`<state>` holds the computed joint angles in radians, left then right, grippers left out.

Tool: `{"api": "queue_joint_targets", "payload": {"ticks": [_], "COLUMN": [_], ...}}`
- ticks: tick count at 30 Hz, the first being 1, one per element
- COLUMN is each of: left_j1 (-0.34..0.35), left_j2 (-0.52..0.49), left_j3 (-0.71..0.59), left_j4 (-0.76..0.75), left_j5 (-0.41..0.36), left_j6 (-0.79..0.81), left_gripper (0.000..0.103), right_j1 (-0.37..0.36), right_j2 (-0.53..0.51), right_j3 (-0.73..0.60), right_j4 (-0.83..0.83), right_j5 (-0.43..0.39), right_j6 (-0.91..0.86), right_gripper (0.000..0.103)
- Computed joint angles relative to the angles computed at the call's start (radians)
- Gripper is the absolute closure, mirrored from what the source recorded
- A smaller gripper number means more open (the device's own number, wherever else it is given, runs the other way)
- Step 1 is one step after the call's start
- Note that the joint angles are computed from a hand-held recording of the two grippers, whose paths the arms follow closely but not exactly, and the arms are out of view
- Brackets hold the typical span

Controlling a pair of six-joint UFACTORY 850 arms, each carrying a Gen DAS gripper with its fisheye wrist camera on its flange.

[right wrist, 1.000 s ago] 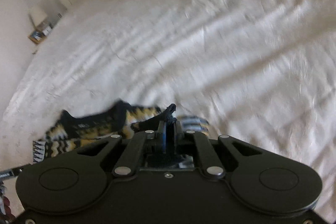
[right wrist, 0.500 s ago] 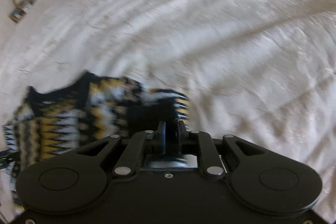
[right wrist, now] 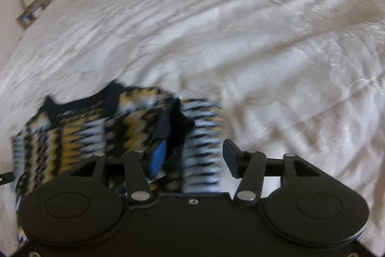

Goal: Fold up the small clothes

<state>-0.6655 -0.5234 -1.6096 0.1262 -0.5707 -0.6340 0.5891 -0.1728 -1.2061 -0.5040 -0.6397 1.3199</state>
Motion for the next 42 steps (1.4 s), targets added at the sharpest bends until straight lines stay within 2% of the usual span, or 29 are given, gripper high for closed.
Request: {"api": "queue_joint_targets", "payload": {"ticks": [5,13,17,20,22,24,26,29,31,35,42], "left_j1": [-0.043,-0.100,-0.122,-0.140,-0.151,-0.166,-0.181,-0.204,-0.219,-0.243,-0.264], "left_j2": [0.067,0.176,0.212,0.226,0.236,0.248,0.257,0.272,0.281,0.300,0.327], "left_j3": [0.070,0.190,0.228,0.246,0.260,0.275,0.286,0.306,0.316,0.340,0.379], "left_j4": [-0.027,0.009,0.065,0.116,0.131,0.146,0.160,0.187,0.207,0.226,0.214], "left_j5": [0.004,-0.007,-0.015,-0.033,-0.040,-0.052,-0.062,-0.079,-0.092,-0.101,-0.086], "left_j6": [0.015,-0.070,-0.145,-0.207,-0.240,-0.267,-0.294,-0.356,-0.397,-0.443,-0.409], "left_gripper": [0.026,0.026,0.026,0.026,0.026,0.026,0.026,0.026,0.026,0.026,0.026], "right_j1": [0.043,0.118,0.092,0.068,0.050,0.014,-0.010,-0.015,-0.001,0.023,0.137], "right_j2": [0.014,0.047,0.041,0.025,0.006,-0.005,-0.019,-0.013,0.009,0.117,0.280], "right_j3": [0.015,0.036,0.038,0.037,0.033,0.045,0.052,0.068,0.083,0.183,0.319], "right_j4": [0.054,0.001,-0.015,-0.001,0.022,0.131,0.192,0.167,0.107,0.033,-0.009], "right_j5": [0.047,0.039,0.092,0.120,0.128,0.164,0.145,0.118,0.099,0.177,0.168], "right_j6": [-0.068,-0.044,-0.025,-0.022,-0.067,-0.166,-0.201,-0.197,-0.155,-0.035,0.096], "right_gripper": [0.032,0.029,0.022,0.022,0.022,0.022,0.022,0.022,0.022,0.021,0.017]}}
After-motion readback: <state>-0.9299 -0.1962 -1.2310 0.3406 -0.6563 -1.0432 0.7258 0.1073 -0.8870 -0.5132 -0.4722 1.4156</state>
